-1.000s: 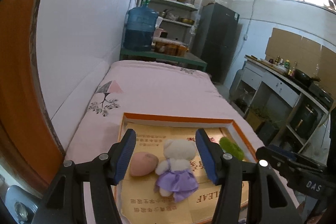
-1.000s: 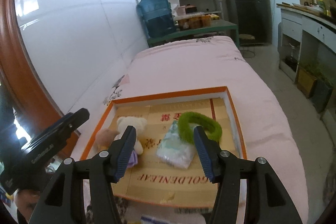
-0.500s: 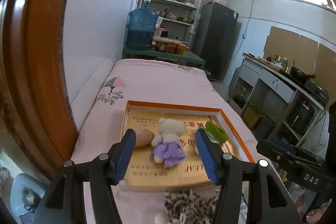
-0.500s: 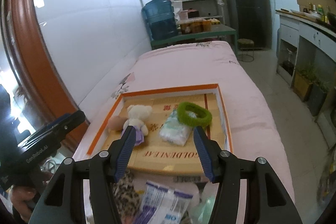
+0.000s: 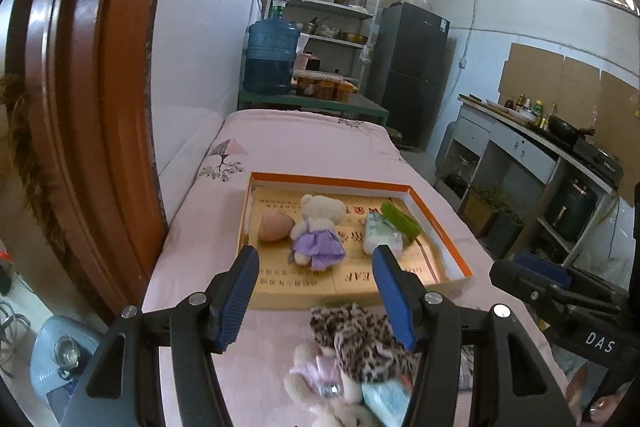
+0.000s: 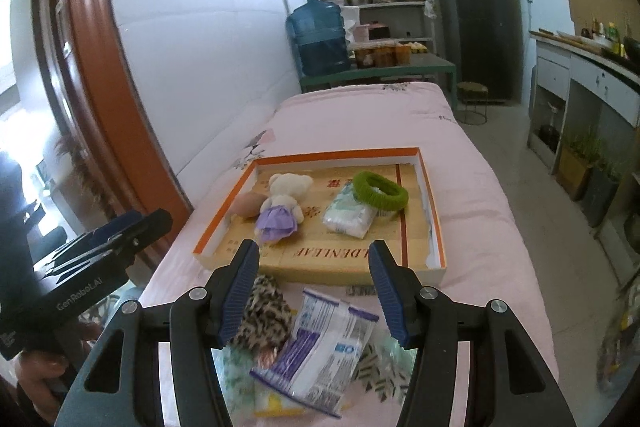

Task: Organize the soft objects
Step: 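Withdraw both tools from the box back over the remaining pile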

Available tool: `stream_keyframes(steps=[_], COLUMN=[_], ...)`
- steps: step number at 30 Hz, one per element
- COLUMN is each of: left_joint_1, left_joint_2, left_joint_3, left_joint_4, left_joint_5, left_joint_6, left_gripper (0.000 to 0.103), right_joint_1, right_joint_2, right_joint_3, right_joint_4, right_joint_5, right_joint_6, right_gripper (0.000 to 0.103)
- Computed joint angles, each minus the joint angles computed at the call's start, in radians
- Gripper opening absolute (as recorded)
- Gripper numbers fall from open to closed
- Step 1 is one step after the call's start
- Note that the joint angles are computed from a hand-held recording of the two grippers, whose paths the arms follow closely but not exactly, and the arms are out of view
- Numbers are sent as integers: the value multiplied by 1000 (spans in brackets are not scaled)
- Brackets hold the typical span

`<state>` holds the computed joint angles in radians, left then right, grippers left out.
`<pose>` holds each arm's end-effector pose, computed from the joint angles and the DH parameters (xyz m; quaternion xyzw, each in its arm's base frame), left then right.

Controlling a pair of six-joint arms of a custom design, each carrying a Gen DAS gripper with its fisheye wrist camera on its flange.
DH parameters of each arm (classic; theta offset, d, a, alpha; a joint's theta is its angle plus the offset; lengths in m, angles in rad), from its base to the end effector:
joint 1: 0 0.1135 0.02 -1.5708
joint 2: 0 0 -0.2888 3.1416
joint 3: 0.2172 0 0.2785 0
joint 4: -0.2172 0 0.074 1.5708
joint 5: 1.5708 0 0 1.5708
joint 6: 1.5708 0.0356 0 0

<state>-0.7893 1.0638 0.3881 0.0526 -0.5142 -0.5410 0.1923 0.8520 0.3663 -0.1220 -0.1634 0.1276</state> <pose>0.1637 -0.1401 0.1814 -0.0086 0.8683 -0.0943 0.4869 0.1834 0.0416 0.1947 -0.0663 0.8816 0.1449 0.4442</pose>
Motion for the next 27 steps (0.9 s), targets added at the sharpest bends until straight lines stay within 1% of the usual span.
stream_keyframes(steps=[4,7,9,13,17,22,27], left_joint_1=[-57,-95,-125,-162,-197,-208,-226], left_joint_2=[-23,-23,-25,-34,-17,-5,-10], left_joint_3=[-28,-46,-63,-88,-89,-112,-162], left_joint_4=[-27,-36,-31,-22,-47,-43,21], left_joint_5=[-60,-82,-104,-126,-157,-145,-127], left_joint_6=[-49,-88,-116,-154,-188,-219,-228], left_gripper=[59,59,59,59,59,59,59], right_joint_1=[56,93,97,75,39,-13,-80], right_joint_2=[-98,-142,-153,-185,-205,-201,-190], right_joint_3=[-33,-52,-65,-86,-111,-134,-159], right_joint_4=[-61,-87,-90,-112,-121,-120,-115], right_joint_5=[40,77,79,57,35,3,-31], right_joint_6=[5,-1,-2,-4,-8,-23,-45], right_gripper=[59,59,59,59,59,59,59])
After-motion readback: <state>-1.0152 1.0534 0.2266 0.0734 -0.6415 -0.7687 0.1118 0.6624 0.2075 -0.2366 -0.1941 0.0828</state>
